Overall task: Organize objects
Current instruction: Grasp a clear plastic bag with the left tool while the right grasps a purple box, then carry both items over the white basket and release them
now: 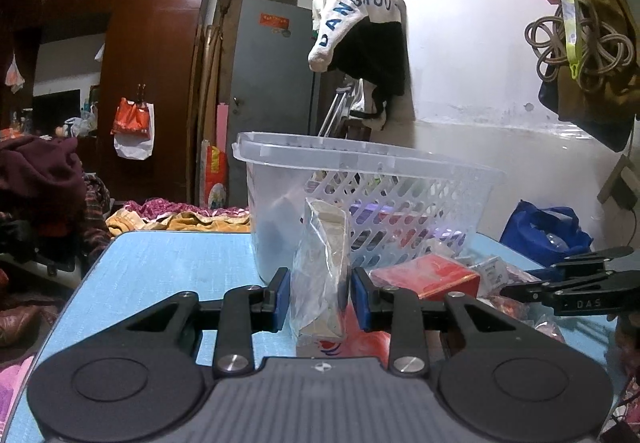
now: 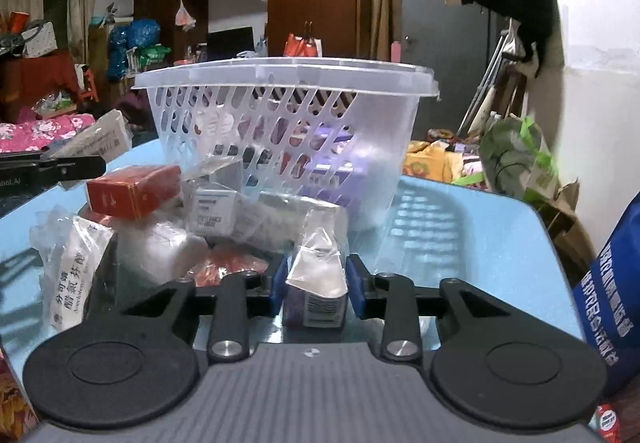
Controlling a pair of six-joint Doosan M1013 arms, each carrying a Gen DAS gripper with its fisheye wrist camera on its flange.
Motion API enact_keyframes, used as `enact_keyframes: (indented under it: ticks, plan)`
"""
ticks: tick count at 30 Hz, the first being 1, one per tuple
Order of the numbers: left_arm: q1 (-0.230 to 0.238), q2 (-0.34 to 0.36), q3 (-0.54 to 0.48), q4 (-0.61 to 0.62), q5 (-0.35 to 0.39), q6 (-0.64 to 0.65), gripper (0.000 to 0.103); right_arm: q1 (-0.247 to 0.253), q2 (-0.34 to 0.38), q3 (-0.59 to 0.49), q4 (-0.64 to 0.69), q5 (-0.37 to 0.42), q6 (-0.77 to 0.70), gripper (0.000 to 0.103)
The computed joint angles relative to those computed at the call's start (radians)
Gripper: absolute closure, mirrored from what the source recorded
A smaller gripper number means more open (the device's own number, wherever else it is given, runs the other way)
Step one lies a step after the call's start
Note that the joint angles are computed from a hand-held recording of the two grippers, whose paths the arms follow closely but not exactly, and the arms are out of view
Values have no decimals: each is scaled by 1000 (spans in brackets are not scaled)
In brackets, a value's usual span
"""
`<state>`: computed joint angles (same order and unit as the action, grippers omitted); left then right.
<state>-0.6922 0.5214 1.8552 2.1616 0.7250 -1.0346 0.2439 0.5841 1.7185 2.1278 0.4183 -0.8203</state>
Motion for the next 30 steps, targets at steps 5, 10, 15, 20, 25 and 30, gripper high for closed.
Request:
enact_keyframes:
  ticks: [5, 10, 15, 20, 25, 30]
  plan:
    - [-8, 2, 18, 56, 66, -51, 67, -8, -10, 50, 223, 98, -210, 69]
    - [-14, -4, 31, 125, 100, -100, 67, -17, -35, 100, 349, 219, -305, 69]
    - [-9, -38, 18, 167, 96, -91, 67, -6, -75, 97, 376, 257, -336, 69]
    - [52, -56, -75, 263, -114, -162, 67, 12, -60, -42, 181, 144, -123, 69]
    - [104, -15, -226, -24, -311, 68, 67, 45, -10, -209, -29, -69, 127, 69]
    - [118, 27, -280, -128, -321, 178, 46, 55, 23, -255, -99, -89, 185, 64]
